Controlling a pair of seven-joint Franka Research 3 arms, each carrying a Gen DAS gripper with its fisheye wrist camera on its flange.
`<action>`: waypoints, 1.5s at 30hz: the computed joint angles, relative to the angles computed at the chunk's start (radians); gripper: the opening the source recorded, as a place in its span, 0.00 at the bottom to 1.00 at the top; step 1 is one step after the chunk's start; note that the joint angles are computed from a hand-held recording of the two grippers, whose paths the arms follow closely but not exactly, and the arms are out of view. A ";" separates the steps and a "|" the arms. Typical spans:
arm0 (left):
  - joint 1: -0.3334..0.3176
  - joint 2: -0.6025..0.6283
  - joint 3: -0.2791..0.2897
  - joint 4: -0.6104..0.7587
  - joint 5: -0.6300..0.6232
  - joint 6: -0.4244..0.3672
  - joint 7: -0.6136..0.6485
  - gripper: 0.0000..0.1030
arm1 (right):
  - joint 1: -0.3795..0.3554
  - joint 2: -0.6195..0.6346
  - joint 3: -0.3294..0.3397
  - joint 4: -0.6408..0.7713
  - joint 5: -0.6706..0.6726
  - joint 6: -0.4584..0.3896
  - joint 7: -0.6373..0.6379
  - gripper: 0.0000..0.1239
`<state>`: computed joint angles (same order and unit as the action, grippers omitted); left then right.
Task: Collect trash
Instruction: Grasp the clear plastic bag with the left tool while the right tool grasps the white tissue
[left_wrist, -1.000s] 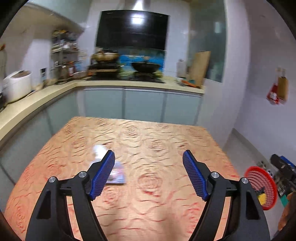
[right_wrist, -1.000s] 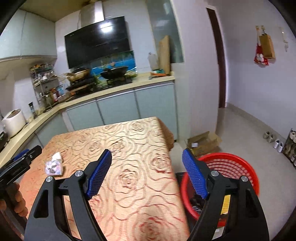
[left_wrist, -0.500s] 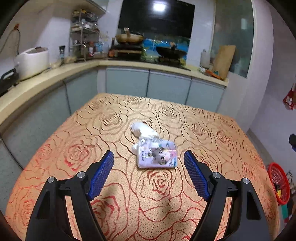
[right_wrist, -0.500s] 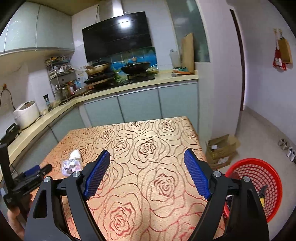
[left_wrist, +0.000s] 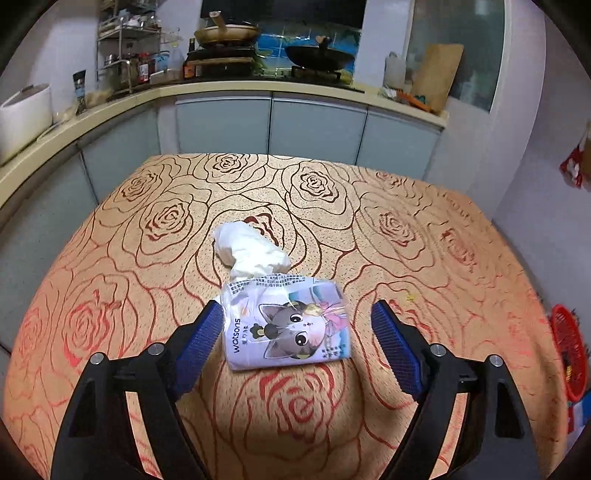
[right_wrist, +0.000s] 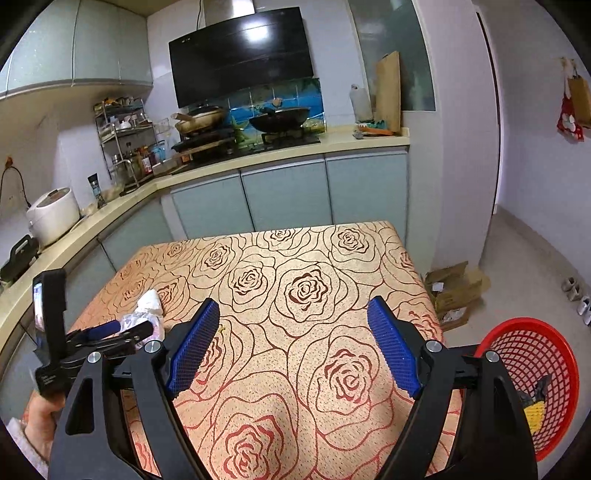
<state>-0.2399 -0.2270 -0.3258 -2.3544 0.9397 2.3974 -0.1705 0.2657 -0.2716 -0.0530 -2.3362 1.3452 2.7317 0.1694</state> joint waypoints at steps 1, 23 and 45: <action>0.001 0.008 0.001 0.006 0.001 -0.004 0.007 0.78 | 0.001 0.002 0.001 0.001 0.000 0.000 -0.001 0.64; 0.059 -0.121 0.013 -0.151 -0.127 0.077 -0.009 0.28 | 0.039 0.028 0.037 0.014 -0.040 -0.008 0.022 0.64; 0.077 -0.388 -0.088 -0.269 -0.075 -0.065 -0.087 0.24 | 0.130 0.084 0.104 0.052 -0.069 0.008 0.057 0.64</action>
<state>-0.1629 -0.6154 -0.4140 -2.6235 0.8649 2.3319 -0.2577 0.3958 -0.1871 0.0509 -2.2847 1.2764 2.7402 0.2265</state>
